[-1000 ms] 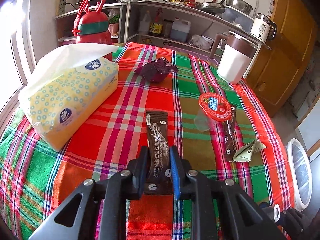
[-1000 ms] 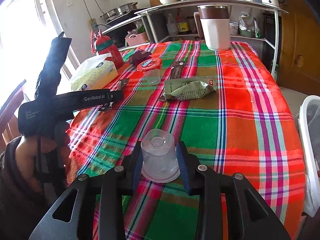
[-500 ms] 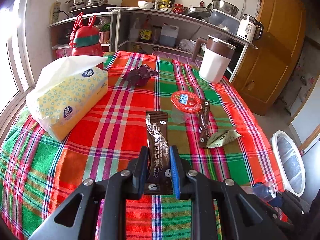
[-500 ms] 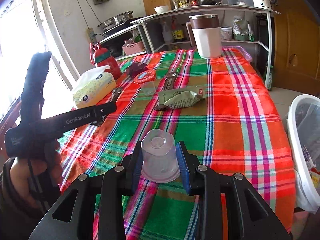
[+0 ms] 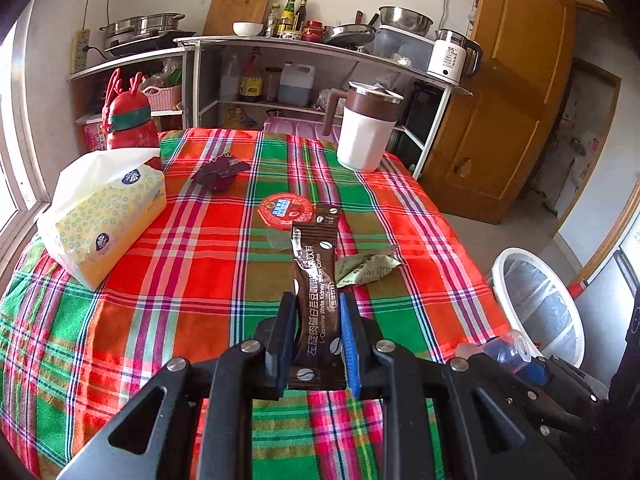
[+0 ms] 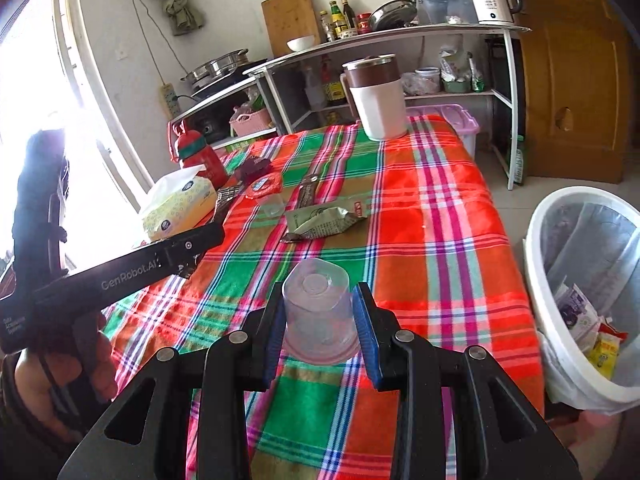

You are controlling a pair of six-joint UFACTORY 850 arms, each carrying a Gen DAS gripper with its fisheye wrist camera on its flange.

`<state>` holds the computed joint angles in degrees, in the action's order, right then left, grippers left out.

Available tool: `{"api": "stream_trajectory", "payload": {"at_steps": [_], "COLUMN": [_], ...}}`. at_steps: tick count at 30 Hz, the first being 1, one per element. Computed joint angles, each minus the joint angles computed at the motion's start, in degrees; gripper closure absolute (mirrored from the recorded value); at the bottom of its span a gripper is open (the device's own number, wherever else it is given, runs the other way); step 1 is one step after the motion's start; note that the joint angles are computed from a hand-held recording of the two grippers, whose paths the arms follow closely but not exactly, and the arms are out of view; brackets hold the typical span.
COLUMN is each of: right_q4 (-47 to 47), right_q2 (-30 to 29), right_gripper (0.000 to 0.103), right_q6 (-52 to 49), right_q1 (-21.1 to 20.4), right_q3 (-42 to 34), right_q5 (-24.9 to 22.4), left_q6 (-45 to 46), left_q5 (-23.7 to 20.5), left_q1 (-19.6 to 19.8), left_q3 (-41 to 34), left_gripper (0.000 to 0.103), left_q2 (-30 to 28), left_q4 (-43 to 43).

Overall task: Collect trash
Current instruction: 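Carry both items over the bin and open both grippers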

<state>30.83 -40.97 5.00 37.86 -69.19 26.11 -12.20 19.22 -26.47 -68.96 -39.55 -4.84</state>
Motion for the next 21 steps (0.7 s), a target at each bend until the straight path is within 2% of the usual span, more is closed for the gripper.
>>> {"api": "stream_trajectory", "payload": {"at_steps": [10, 21], "right_q4": [3.0, 7.9], "right_q2": [3.4, 8.0], "right_gripper": [0.068, 0.068], "right_q6": [-0.4, -1.5], "right_q1": [-0.6, -2.0], "right_q3": [4.8, 11.4], "right_q5": [3.3, 6.9], "left_q6": [1.4, -0.3], "left_q5": [0.4, -0.5], "left_q1": [-2.9, -6.4], "left_q3": [0.1, -2.8], "left_gripper": [0.080, 0.080], "left_q2": [0.8, -0.1], "left_q4": [0.9, 5.9]}}
